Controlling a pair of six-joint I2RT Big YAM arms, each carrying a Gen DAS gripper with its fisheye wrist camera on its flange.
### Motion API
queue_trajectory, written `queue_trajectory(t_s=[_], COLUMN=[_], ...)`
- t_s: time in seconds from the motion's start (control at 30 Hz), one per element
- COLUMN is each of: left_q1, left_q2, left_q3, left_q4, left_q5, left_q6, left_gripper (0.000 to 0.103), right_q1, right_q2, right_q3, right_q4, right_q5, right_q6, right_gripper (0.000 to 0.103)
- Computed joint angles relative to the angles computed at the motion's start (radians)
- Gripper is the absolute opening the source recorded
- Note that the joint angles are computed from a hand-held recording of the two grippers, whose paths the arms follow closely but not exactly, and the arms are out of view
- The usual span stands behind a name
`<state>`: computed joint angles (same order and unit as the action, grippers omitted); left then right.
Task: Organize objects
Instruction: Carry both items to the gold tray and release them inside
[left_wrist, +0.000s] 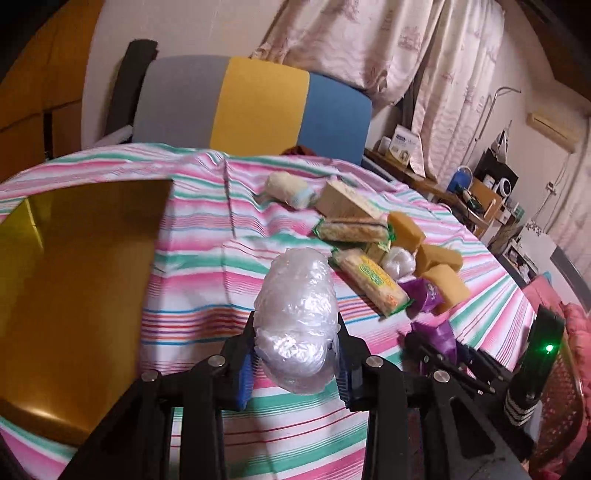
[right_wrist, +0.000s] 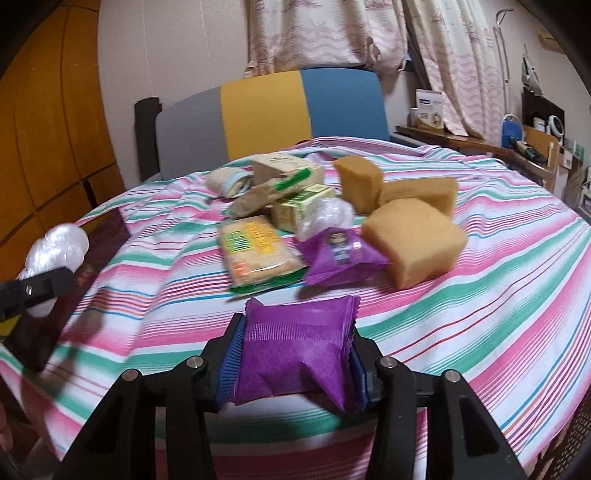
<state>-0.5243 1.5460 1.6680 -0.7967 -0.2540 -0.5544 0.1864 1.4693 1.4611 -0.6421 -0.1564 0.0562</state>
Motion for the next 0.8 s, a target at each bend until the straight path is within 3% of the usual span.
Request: queue_trajectory(t_s=[0.17, 0.47, 0.8], left_q1=[0.015, 0.078, 0.181], left_q2=[-0.061, -0.179, -0.246], left_q3=[-0.052, -0.164, -0.224], left_q4=[0.000, -0.025, -0.114], left_q5=[-0.054, -0.074, -0.092], left_q6=[0.002, -0.076, -0.111], left_gripper=[0.036, 0.036, 0.036], right_q1=[0.017, 0.060, 0.165], right_q2=[-0.006, -0.016, -0.032], right_q3=[0.004, 0.038, 0.106], right_q4=[-0.019, -0.034, -0.020], right_q5=[-0.040, -0.102, -0.181], right_q6=[0.008, 0.032, -0.021], right_gripper=[0.048, 0.048, 0.048])
